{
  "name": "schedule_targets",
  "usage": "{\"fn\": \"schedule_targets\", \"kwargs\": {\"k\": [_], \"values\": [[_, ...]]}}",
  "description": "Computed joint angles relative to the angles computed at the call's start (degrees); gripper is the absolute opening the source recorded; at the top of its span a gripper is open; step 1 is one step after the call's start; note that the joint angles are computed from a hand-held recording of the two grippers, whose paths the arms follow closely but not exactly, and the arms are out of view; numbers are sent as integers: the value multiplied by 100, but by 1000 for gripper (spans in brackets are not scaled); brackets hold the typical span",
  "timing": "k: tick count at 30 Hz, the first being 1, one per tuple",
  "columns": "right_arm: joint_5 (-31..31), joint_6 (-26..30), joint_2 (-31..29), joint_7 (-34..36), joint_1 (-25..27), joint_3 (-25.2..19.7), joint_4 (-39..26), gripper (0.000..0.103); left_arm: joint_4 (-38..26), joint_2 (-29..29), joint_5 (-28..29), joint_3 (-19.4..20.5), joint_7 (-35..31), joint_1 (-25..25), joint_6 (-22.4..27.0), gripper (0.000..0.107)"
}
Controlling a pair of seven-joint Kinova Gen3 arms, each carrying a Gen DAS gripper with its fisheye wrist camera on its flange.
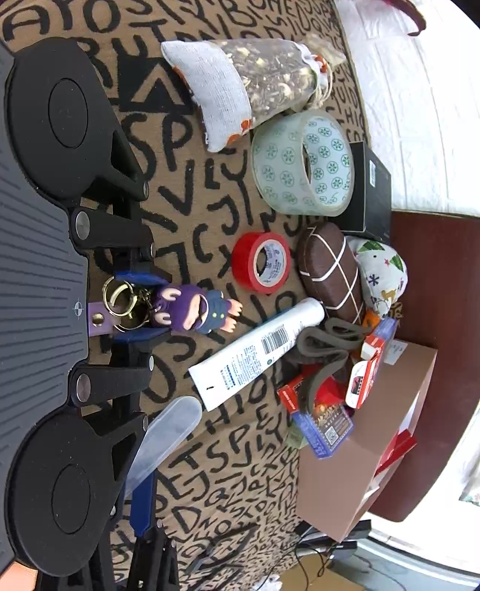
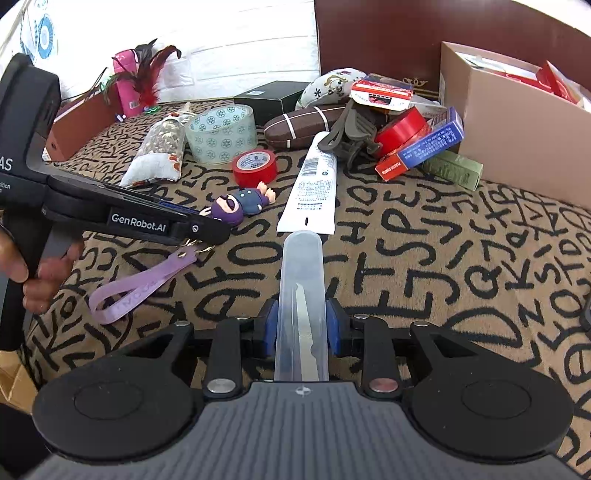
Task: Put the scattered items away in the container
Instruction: 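Carry the keychain figure and clear tube with both grippers over the cardboard box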
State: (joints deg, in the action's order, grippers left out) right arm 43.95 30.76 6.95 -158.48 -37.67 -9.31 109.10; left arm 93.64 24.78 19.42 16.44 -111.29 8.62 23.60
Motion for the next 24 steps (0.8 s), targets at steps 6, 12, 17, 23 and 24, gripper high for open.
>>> {"fn": "schedule_targets", "kwargs": {"k": [6, 12, 17, 23, 24], "values": [[201, 83, 63, -71, -81, 13, -26, 32, -78, 17, -394, -306, 235, 411, -65, 25], [176, 120, 87, 8, -86, 18, -79, 32, 33, -30, -358, -131, 183, 264, -93, 44], [82, -31, 67, -53, -30, 57, -70, 31, 110, -107, -746, -379, 392, 625, -252, 24], [-8, -602, -336, -342, 193, 51, 226, 31, 161, -311, 115, 318, -194, -135, 92, 24], [90, -605, -388, -426, 219, 19, 245, 31, 178, -355, 274, 395, -326, -225, 109, 24]]}}
